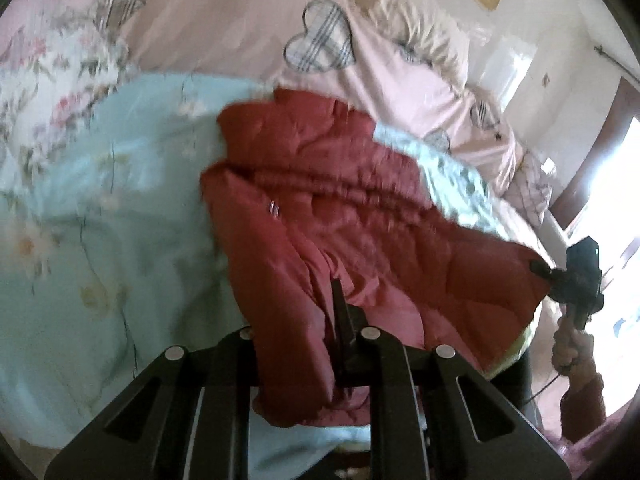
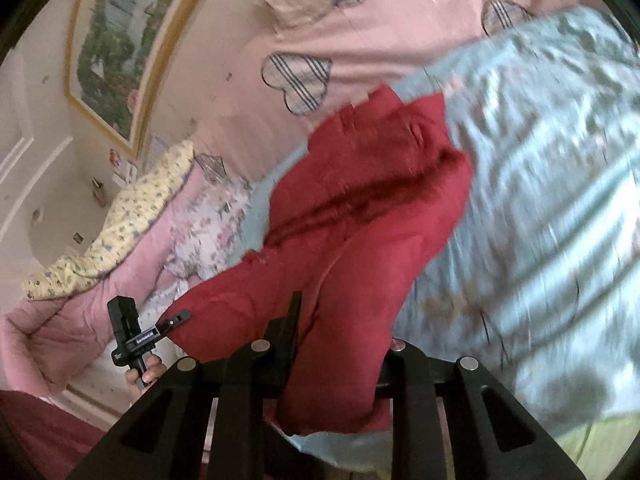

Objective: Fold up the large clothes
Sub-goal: 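Grasp the coat's hem with the left gripper and lift it, then lift the hem with both grippers and fold it toward the collar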

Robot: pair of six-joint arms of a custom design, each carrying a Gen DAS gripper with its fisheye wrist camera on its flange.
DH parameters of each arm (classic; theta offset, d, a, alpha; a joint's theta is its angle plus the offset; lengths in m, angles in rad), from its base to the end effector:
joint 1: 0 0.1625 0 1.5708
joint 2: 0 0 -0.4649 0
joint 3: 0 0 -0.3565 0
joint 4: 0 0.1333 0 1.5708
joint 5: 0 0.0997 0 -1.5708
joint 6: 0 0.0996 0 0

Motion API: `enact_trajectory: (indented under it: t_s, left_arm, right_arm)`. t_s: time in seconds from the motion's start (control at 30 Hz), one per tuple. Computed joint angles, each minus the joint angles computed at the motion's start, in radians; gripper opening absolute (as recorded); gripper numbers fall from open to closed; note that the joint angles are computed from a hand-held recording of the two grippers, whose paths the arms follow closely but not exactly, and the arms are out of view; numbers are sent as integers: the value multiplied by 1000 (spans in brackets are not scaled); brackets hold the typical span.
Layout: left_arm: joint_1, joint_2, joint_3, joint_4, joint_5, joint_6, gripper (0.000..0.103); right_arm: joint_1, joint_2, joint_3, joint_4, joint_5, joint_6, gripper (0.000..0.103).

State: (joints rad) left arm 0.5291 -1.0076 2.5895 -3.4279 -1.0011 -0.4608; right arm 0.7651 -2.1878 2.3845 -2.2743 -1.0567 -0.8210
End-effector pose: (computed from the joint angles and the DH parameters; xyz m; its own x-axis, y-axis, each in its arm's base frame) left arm -0.2190 -0.3447 0.1455 -0.8635 0.3688 -0.3441 0.4989 0.7254 -0.4742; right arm -0.0252 -0.2769 0.4446 -0.9898 -0.1278 0.0622 -0.1376 0.7513 -0.6454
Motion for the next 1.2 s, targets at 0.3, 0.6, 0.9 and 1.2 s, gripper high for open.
enact_trajectory:
  t_s: [0.3,0.6,0.9,1.2]
  left_arm:
    - [52,53,-130,-57,65,35,15]
    - [84,96,-225,-37,98,61,15]
    - [134,174,-394,17,157,130,16]
    - [204,255,-571,95,179,187,16]
  right_arm:
    - [150,160,-7,-346,-20,213,22]
    - [279,315,-61,-554,-145,319,22]
    - [374,483,-158,-711,-216,418,24]
    - [444,656,-295,-805,-304,488,25]
